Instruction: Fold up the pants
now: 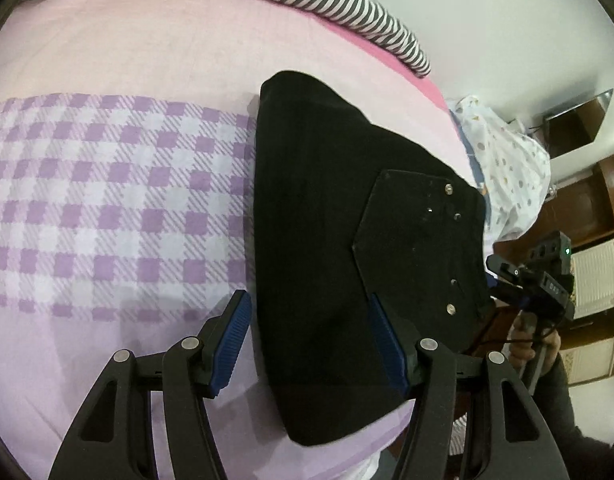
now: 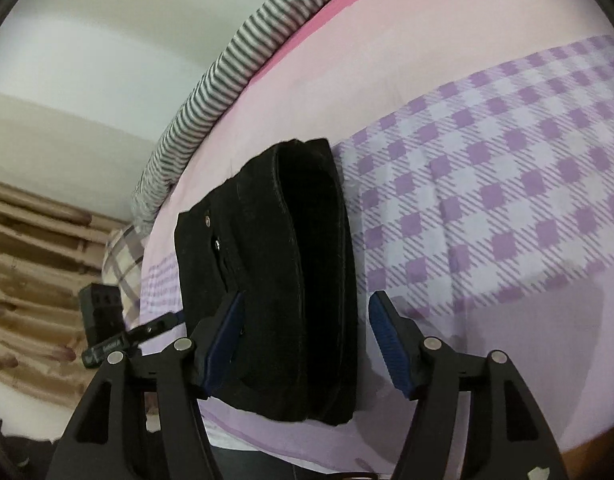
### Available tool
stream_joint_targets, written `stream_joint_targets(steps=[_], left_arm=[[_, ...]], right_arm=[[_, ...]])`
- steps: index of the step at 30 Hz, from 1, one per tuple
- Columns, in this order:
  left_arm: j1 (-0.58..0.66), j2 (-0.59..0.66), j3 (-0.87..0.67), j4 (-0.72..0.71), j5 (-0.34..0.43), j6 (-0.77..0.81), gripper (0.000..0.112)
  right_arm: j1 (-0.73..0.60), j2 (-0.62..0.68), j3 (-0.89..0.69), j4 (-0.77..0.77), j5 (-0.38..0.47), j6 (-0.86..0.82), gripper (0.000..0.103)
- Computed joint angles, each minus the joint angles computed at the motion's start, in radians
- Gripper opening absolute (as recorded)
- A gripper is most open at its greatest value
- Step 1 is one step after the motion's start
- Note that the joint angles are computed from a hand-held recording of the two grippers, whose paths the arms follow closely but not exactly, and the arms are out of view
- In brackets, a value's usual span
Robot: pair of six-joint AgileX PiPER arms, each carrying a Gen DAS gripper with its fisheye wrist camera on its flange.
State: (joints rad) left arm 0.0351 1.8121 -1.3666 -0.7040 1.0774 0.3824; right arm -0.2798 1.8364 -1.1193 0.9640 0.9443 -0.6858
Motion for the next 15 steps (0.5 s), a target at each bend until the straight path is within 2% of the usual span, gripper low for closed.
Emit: stream_joint_targets(steps=[5, 11, 15], left_arm=[[-0.03, 0.035, -0.034, 0.007, -0.01, -0.02, 0.063], [-0.045, 0.05, -0.041, -0.028, -0.036, 0.017, 0.071], [-0.067, 0.061, -0.041, -0.056, -0.069, 0.053, 0.08]], right_arm=[[0.01, 0.074, -0.058, 0.006, 0.053, -0.045, 0.062], [0.033, 0.152, -0.129, 0.059, 0.106, -0.087, 0.062], [0.04, 0.203, -0.161, 0.121, 0.127, -0.099, 0.057]])
